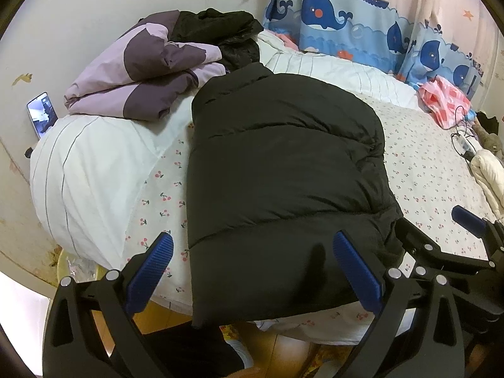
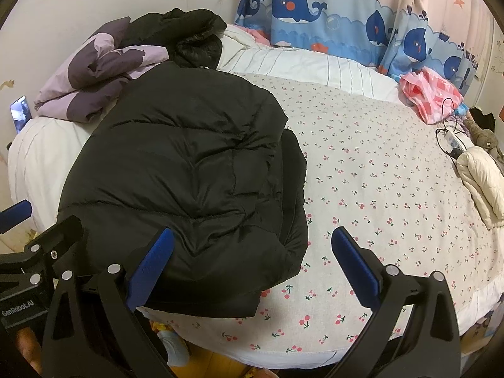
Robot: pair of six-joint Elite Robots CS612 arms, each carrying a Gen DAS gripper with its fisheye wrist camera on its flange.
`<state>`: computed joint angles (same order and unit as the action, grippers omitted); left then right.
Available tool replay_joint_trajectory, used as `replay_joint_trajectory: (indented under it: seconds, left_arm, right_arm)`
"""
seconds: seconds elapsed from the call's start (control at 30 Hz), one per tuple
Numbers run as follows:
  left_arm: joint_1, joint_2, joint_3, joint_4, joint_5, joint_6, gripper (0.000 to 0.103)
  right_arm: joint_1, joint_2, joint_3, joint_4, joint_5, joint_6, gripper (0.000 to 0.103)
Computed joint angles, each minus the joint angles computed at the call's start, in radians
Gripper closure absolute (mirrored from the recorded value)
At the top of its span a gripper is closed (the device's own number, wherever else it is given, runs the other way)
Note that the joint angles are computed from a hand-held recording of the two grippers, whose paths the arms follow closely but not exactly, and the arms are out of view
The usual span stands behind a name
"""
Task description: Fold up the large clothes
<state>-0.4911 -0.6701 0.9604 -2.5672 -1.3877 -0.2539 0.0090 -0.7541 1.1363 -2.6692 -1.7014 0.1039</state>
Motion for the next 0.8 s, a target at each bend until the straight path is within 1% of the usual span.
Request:
replay_joint_trajectory:
  seconds: [0.8]
  left_arm:
    - [0.003,0.011,-0.016,0.004,0.002,0.002,0.006]
  right_arm:
    - [0.003,0.012,-0.012,0.01,-0.007,-0.001,0.006]
